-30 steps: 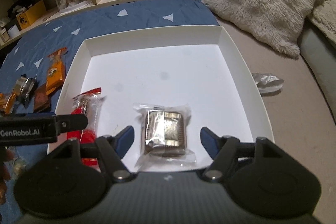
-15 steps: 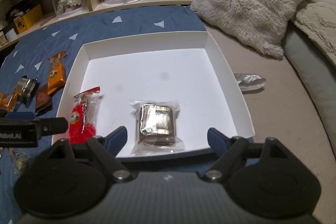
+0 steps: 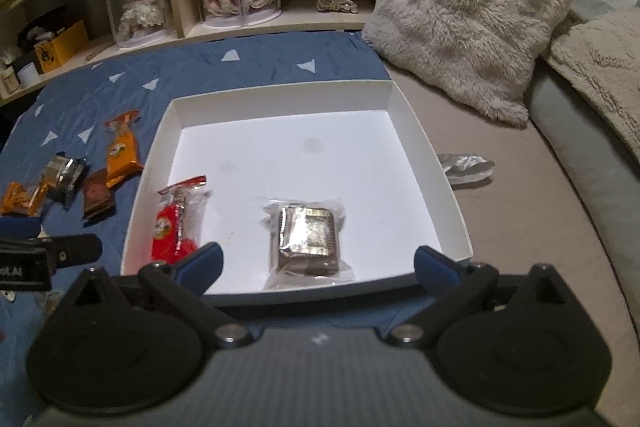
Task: Organize snacks
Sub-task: 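Open both tools to release the snacks and withdraw, then grasp the white printed pack with left tool while right tool grasps clear pastry bag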
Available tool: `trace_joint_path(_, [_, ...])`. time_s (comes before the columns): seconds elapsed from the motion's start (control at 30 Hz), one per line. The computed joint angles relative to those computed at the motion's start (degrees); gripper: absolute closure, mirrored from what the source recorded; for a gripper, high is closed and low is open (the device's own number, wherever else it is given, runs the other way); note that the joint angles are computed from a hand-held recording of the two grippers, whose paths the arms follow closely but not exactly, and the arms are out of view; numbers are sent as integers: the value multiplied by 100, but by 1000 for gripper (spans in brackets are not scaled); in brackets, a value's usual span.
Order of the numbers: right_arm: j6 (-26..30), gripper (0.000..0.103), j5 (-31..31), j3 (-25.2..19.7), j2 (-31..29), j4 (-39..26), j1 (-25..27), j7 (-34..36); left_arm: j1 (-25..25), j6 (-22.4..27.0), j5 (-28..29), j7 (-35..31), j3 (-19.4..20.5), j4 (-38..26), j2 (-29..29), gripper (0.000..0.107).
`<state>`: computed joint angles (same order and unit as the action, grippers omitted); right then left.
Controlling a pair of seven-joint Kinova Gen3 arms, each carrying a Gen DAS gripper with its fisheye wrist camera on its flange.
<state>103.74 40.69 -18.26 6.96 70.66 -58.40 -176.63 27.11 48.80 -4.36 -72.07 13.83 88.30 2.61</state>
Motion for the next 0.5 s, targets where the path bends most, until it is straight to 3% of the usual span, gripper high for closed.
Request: trace_joint_path(0.5, [-42,1,125,81,266,-357,-317,107,-498,296,216,-446,-178,161,-415,4])
